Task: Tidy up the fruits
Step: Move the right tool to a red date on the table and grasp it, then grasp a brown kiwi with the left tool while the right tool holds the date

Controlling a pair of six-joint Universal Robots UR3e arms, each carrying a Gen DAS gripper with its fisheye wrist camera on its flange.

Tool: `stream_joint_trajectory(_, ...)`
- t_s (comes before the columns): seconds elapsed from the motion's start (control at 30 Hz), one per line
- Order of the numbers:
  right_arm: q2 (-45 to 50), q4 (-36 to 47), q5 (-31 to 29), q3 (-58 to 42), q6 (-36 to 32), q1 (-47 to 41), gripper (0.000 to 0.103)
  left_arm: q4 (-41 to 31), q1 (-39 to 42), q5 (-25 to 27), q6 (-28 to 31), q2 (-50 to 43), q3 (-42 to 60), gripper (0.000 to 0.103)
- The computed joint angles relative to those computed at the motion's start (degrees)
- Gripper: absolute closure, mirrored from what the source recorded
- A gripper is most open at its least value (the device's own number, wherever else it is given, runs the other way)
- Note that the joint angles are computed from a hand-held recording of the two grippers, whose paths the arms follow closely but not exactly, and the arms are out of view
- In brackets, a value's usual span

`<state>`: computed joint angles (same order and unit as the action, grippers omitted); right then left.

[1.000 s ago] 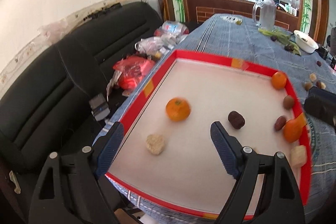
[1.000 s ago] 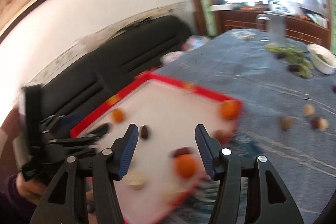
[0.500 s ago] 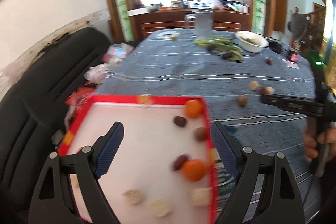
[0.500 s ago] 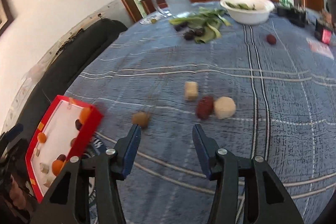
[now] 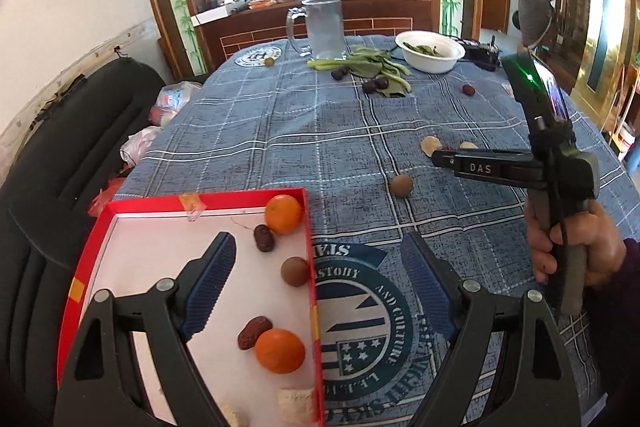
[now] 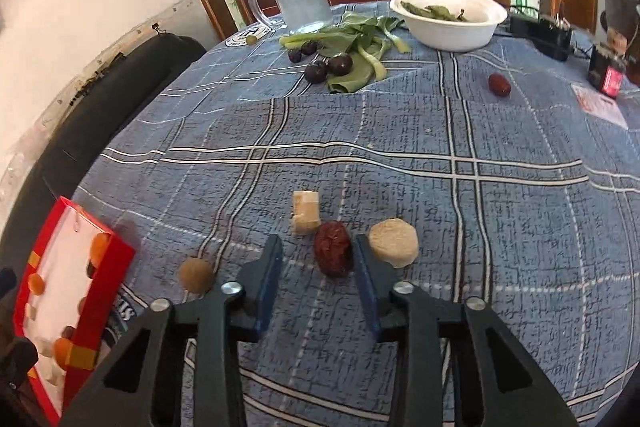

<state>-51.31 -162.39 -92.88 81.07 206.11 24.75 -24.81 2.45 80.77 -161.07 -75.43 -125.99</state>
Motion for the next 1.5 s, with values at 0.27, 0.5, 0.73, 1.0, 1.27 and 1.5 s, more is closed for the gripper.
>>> stream_joint_trajectory(0.27,-2.42,-0.08,3.24,3.47,-3.26,-2.09,0.085,0.82,-7.97,5.07,-2.9,-13.9,9.13,0.018)
stream_joint_trajectory(0.5,-8.98,-1.62,10.12,10.07,-1.02,-5.37,0.085,-2.97,-12.33,6.59,-6.31,-24.78,19.41,0.019)
stream_joint_trajectory(0.73,-11.57,-5.46,10.73,13.36,1.2,-5.84,0.085,-6.17,-14.1,8.06,-8.39,-31.72,27.71,0.036)
stream_joint_trajectory(1.0,-11.0,-4.96,11.49,12.8,2.19,-5.79,0.085,-6.78,-15.05,7.81,-8.92,-36.5,31.67,0.051)
stream_joint_trajectory(1.27,-10.72,-5.47,11.7,12.63,2.33,-5.68,0.085,-6.87,-14.32,4.98,-9.56,-36.81,31.63,0.078)
stream_joint_trajectory(1.5,-11.03,-6.84,11.1,13.0,2.78,-5.23,0.085,-3.86,-14.77,4.75,-10.7,-30.95,25.91,0.079)
